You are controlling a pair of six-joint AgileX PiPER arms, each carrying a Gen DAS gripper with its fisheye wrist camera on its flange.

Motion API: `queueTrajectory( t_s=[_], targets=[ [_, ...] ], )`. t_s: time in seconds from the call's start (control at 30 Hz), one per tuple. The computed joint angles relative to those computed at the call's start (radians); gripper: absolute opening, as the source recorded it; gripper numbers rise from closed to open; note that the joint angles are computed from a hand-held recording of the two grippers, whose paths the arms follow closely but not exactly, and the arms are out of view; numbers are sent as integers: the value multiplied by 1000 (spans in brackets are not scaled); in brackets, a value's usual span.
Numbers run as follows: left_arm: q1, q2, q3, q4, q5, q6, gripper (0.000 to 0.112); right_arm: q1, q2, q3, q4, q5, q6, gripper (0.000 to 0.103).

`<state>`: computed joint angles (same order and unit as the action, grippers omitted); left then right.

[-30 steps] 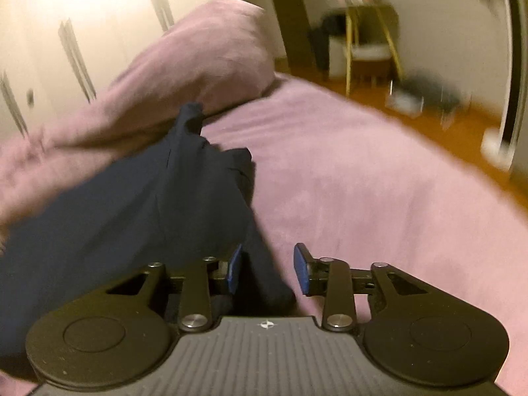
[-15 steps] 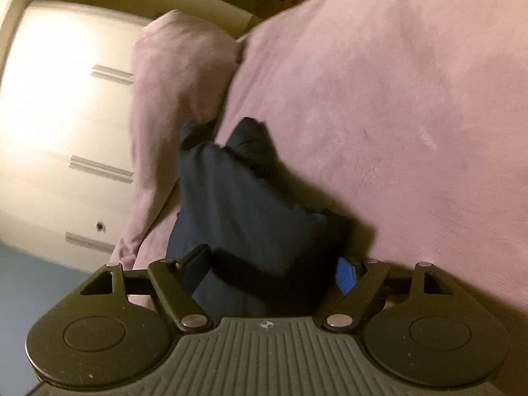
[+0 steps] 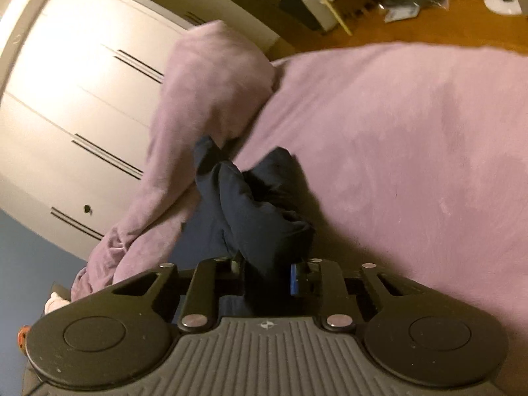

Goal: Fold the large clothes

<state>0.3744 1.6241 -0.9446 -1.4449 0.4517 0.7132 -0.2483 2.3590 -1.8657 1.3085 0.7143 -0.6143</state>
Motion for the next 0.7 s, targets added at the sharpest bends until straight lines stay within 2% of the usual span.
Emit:
queueTrajectory(
  t_s=[0.1, 0.27, 0.4, 0.47, 0.5, 0.53, 0.63, 0.7],
  targets=[
    [14, -129, 77, 97, 49, -71, 39, -39, -79, 118, 23, 33, -78, 21],
    [131, -395, 224, 348, 247, -280, 40, -155, -254, 393, -6, 151, -216, 21],
    [205, -575, 320, 526, 370, -437, 44, -273, -389, 616, -75, 242, -280, 22],
    [216, -612, 348, 590, 388, -508, 48, -319, -419, 672, -110, 279, -278, 25],
    [221, -612, 358, 601, 384, -535, 53, -332, -421, 675, -125, 295, -270, 28],
    [219, -618, 363, 636, 375, -590, 53, -340, -427, 674, -139, 296, -274, 32],
    [227, -657, 356, 713, 384, -686, 60, -338, -473, 655, -211, 274, -232, 39],
    [187, -708, 329, 857, 375, -828, 60, -312, -531, 669, -254, 204, -227, 48]
  ],
)
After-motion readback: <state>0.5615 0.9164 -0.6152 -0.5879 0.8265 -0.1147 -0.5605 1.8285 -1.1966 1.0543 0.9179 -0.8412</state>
